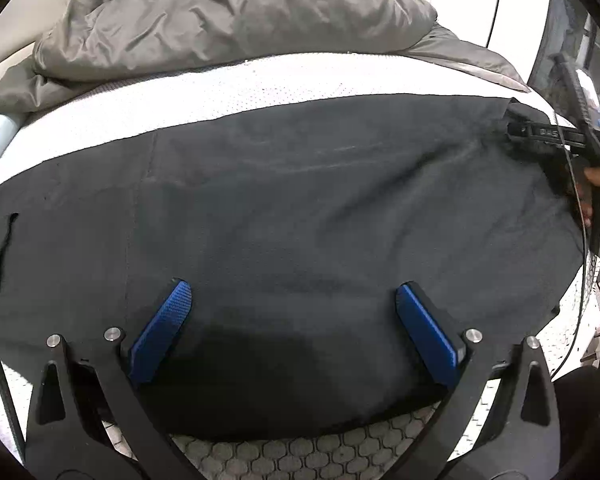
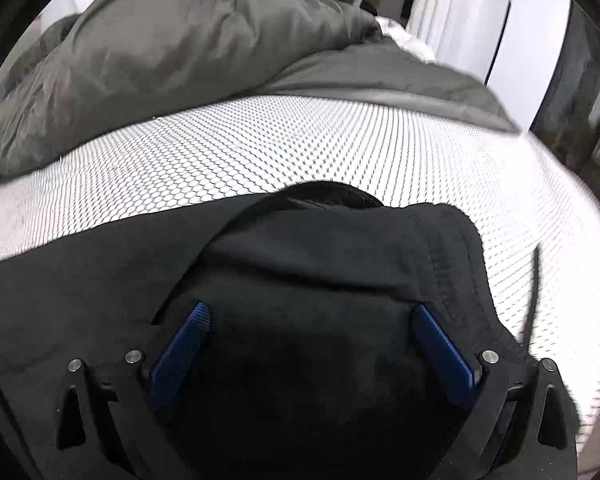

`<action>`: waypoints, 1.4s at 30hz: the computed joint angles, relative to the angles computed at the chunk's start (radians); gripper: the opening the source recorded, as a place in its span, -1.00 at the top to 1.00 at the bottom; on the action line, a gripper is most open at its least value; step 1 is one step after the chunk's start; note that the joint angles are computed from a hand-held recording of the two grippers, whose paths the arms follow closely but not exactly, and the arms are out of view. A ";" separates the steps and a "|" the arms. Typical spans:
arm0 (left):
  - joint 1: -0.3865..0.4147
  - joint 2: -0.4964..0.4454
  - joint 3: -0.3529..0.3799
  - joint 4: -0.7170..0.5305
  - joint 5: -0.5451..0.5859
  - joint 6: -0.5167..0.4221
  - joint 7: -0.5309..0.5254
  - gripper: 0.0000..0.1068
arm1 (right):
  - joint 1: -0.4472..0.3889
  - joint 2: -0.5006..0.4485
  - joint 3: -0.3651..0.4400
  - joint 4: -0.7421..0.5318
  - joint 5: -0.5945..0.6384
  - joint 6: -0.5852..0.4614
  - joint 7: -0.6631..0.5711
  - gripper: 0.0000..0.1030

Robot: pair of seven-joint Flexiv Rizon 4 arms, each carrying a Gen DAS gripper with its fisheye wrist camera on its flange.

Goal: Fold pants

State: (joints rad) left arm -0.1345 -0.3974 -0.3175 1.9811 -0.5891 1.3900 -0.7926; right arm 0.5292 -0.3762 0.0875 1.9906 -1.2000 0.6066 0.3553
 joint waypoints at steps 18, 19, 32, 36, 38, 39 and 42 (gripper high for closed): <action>-0.108 -0.197 0.189 -0.368 0.342 -0.235 -0.349 -0.93 | 0.008 -0.020 -0.076 -0.008 0.032 0.077 -0.082 -0.99; -0.111 -0.199 0.191 -0.368 0.350 -0.224 -0.351 -0.93 | -0.005 0.000 -0.066 0.021 0.004 0.089 -0.033 -0.99; 0.019 -0.100 0.007 -0.185 0.225 -0.065 -0.194 -0.92 | 0.102 0.026 0.075 0.161 -0.119 -0.020 0.111 -0.99; 0.011 -0.045 -0.010 -0.092 0.182 -0.032 -0.106 -0.92 | 0.091 0.185 0.125 0.344 -0.130 -0.056 0.448 -0.99; -0.070 -0.059 0.083 -0.104 0.263 -0.018 -0.135 -0.93 | 0.049 0.271 0.138 0.443 -0.283 0.027 0.661 -0.99; -0.089 -0.069 0.103 -0.108 0.284 -0.001 -0.145 -0.93 | 0.033 0.309 0.153 0.479 -0.302 0.045 0.728 -0.99; -0.067 -0.079 0.074 -0.112 0.268 -0.010 -0.137 -0.93 | 0.000 0.382 0.178 0.550 -0.315 0.092 0.849 -0.99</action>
State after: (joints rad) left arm -0.2012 -0.4763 -0.2436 1.8688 -0.3207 1.3803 -0.9299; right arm 0.5296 0.0061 0.2659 2.5401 -1.5148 0.6982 1.2041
